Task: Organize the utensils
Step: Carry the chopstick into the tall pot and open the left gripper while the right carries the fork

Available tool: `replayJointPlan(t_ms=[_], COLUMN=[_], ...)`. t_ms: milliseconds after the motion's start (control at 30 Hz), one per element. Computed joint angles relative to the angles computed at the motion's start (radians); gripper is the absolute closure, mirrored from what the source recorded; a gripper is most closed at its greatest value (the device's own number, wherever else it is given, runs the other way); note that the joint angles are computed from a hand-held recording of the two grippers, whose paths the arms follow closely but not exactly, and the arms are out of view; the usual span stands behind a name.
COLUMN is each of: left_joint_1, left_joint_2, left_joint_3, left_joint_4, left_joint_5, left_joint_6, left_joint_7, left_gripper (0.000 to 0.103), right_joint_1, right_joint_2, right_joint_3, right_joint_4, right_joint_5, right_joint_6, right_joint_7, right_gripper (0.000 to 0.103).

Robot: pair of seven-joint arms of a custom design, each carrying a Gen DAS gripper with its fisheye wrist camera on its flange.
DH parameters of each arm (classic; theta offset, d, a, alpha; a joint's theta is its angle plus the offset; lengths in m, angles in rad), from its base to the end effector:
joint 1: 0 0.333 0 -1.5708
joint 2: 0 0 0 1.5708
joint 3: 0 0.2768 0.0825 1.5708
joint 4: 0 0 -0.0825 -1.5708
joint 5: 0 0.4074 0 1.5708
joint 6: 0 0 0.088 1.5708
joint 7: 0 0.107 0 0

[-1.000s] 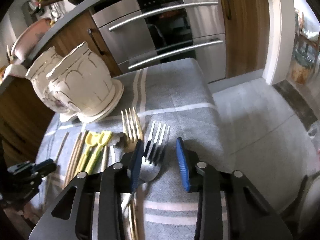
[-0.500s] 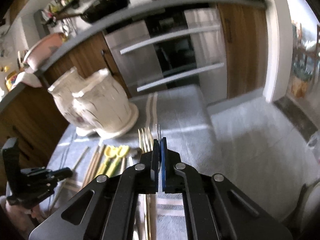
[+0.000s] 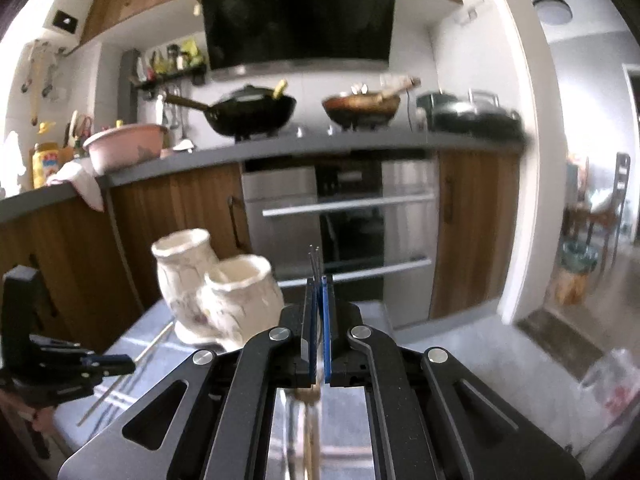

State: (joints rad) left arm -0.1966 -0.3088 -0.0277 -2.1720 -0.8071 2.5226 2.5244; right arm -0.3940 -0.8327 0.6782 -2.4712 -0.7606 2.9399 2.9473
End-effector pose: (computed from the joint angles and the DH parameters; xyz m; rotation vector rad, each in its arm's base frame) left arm 0.5303 -0.1150 0.5498 -1.1353 2.3350 -1.1813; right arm 0.4074 0.2169 0.5688 -1.1904 1.5652 -1.1549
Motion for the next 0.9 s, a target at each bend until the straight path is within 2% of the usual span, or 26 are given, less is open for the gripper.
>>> replayJointPlan(t_ms=[133, 267, 333, 467, 667, 733, 833, 900], left_joint_1=[-0.032, -0.037, -0.034, -0.014, 0.031, 0.042, 0.054, 0.054], left_joint_2=[-0.034, -0.005, 0.022, 0.117, 0.277, 0.333, 0.417, 0.472], left_joint_3=[0.027, 0.042, 0.038, 0.029, -0.051, -0.088, -0.141, -0.171], left_joint_4=[0.008, 0.09, 0.14, 0.296, 0.521, 0.584, 0.671, 0.718], left_joint_5=[-0.108, -0.173, -0.208, -0.305, -0.41, -0.406, -0.377, -0.328], left_joint_6=[0.042, 0.019, 0.035, 0.01, 0.043, 0.082, 0.153, 0.21], left_joint_7=[0.093, 0.125, 0.145, 0.159, 0.193, 0.19, 0.184, 0.168], left_gripper=[0.098, 0.099, 0.098, 0.099, 0.099, 0.098, 0.098, 0.098], right_joint_1=[-0.02, -0.057, -0.086, -0.178, -0.335, -0.389, -0.424, -0.422], right_joint_2=[0.011, 0.036, 0.066, 0.105, 0.16, 0.179, 0.212, 0.233], right_joint_3=[0.015, 0.029, 0.043, 0.091, 0.2, 0.244, 0.283, 0.288], right_joint_4=[0.051, 0.118, 0.169, 0.266, 0.405, 0.441, 0.465, 0.466], right_joint_5=[-0.012, -0.027, -0.041, -0.093, -0.201, -0.243, -0.289, -0.314], right_joint_6=[-0.01, -0.018, -0.027, -0.024, -0.09, -0.115, -0.157, -0.169], right_joint_7=[-0.002, 0.002, 0.008, 0.076, 0.204, 0.266, 0.329, 0.359], right_gripper=[0.1, 0.1, 0.1, 0.1, 0.1, 0.1, 0.1, 0.1])
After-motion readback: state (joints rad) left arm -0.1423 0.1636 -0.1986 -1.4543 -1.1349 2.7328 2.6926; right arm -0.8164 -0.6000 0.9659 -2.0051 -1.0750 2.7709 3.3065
